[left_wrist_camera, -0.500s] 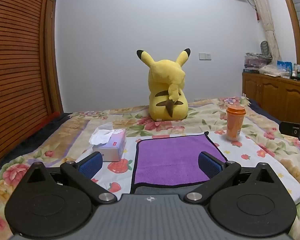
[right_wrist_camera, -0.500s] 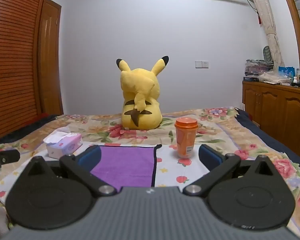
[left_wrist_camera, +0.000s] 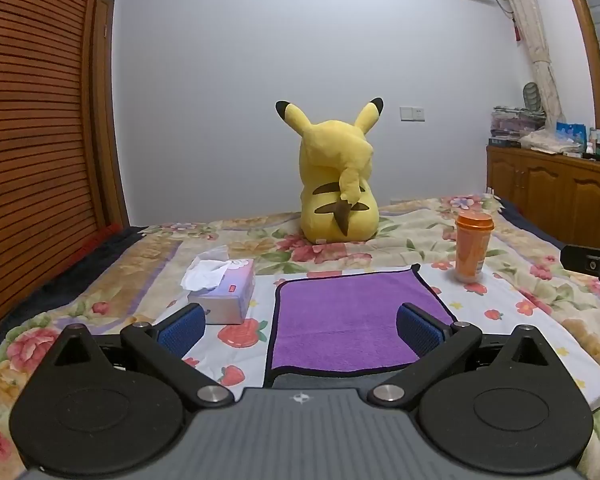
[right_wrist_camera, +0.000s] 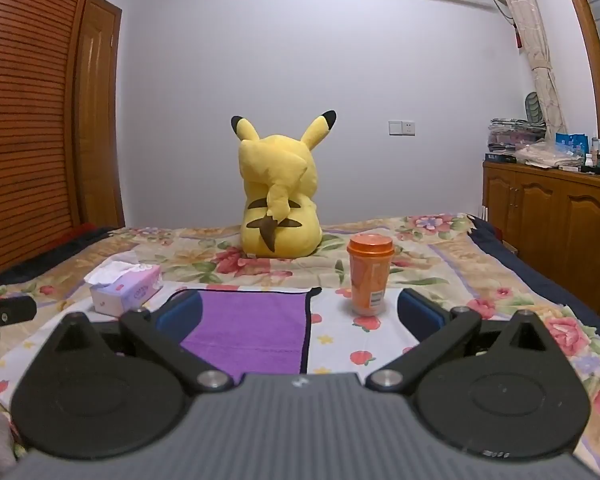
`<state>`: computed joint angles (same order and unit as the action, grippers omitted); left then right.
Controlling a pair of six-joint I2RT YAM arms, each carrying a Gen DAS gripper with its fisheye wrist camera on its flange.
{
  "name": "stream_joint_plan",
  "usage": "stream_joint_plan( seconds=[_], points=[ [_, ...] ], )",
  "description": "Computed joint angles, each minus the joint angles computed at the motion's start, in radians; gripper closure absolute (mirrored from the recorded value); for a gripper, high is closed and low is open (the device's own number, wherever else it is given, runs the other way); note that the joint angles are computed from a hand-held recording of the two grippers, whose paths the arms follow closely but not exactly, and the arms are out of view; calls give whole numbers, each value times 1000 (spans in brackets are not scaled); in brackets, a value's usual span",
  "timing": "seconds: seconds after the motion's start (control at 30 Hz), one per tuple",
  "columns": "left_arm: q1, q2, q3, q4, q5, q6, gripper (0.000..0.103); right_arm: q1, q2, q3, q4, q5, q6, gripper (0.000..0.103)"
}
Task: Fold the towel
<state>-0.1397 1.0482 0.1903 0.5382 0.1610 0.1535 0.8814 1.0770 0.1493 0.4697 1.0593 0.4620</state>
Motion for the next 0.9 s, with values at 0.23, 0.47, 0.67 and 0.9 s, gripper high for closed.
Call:
stream_joint_plan(
  seconds=[0.23, 0.47, 0.67, 0.9],
  points=[
    [20, 19, 5, 13, 20, 6, 0, -28, 27, -12, 46, -28, -17, 0],
    [20, 19, 5, 14, 20, 6, 0, -20, 24, 2, 11, -22, -3, 0],
    [20, 19, 4, 15, 19, 6, 0, -22, 25, 3, 10, -24, -3, 0],
    [19, 19, 2, 18, 19, 5, 0, -23, 27, 3, 11, -26, -4, 0]
  ],
)
